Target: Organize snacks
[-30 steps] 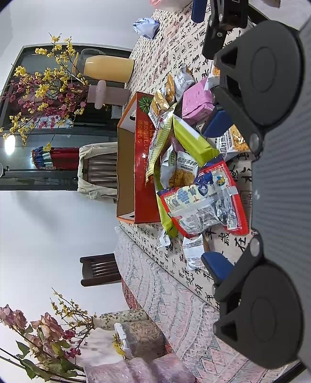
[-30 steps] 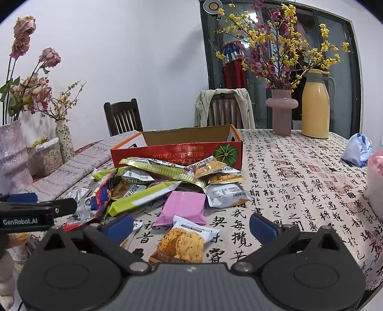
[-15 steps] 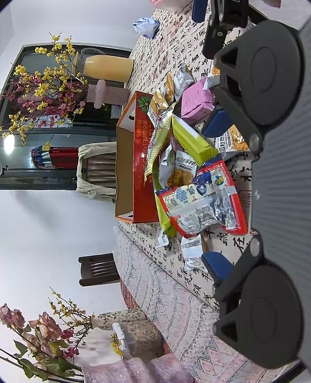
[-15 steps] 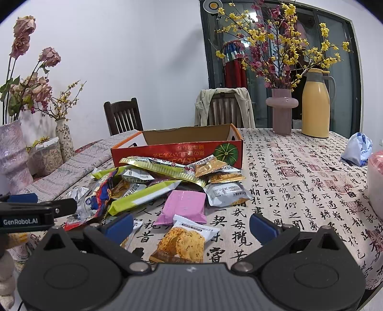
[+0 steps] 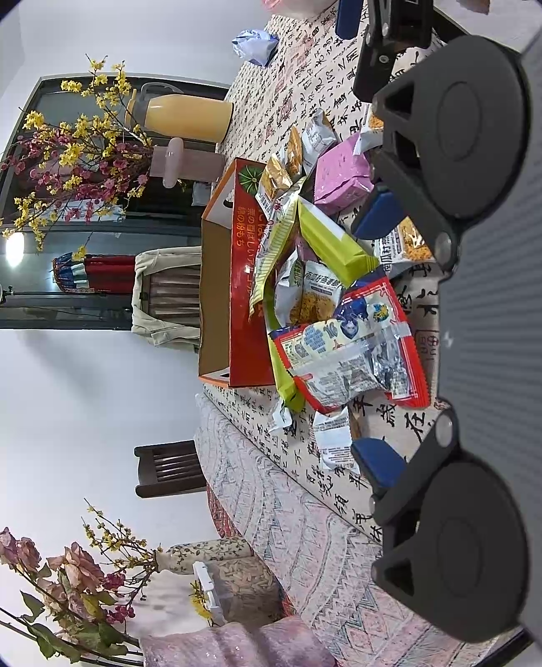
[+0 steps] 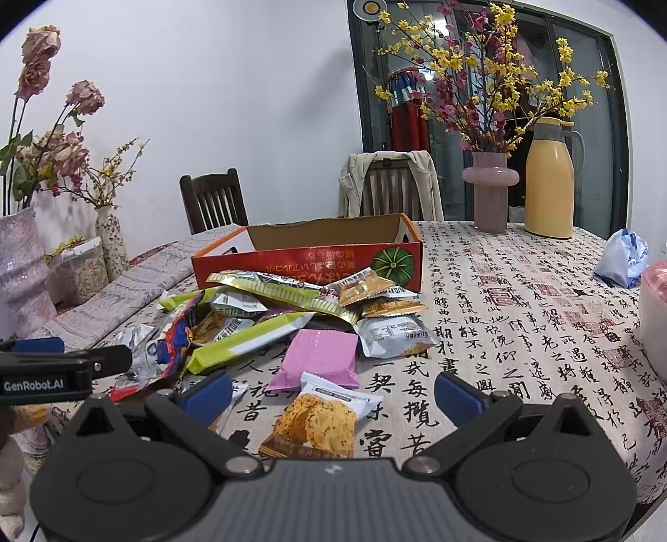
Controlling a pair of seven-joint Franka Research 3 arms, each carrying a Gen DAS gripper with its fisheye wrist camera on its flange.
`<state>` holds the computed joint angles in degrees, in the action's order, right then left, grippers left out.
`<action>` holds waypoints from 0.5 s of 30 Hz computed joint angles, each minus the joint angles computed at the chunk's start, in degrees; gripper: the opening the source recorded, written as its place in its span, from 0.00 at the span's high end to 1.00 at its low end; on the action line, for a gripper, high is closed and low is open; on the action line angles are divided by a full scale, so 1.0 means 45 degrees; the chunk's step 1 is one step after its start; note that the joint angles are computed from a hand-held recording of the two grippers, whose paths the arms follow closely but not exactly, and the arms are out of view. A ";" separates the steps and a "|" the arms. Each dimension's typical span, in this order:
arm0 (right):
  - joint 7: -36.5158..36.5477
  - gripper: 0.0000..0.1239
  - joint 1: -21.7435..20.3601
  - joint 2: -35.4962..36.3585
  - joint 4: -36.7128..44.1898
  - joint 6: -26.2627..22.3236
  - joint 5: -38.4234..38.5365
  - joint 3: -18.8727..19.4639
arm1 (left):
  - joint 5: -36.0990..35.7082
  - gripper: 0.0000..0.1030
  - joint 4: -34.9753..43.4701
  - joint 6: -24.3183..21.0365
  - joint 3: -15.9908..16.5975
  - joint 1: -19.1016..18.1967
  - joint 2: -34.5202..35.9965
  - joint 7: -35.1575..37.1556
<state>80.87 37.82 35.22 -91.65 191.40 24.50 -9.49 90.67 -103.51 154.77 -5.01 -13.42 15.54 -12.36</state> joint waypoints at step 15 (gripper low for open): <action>0.0316 0.17 0.0220 0.0073 0.0137 -0.0401 -0.0141 -0.0377 | -0.0388 0.00 0.0047 0.0135 0.0041 0.0042 0.0060 0.0248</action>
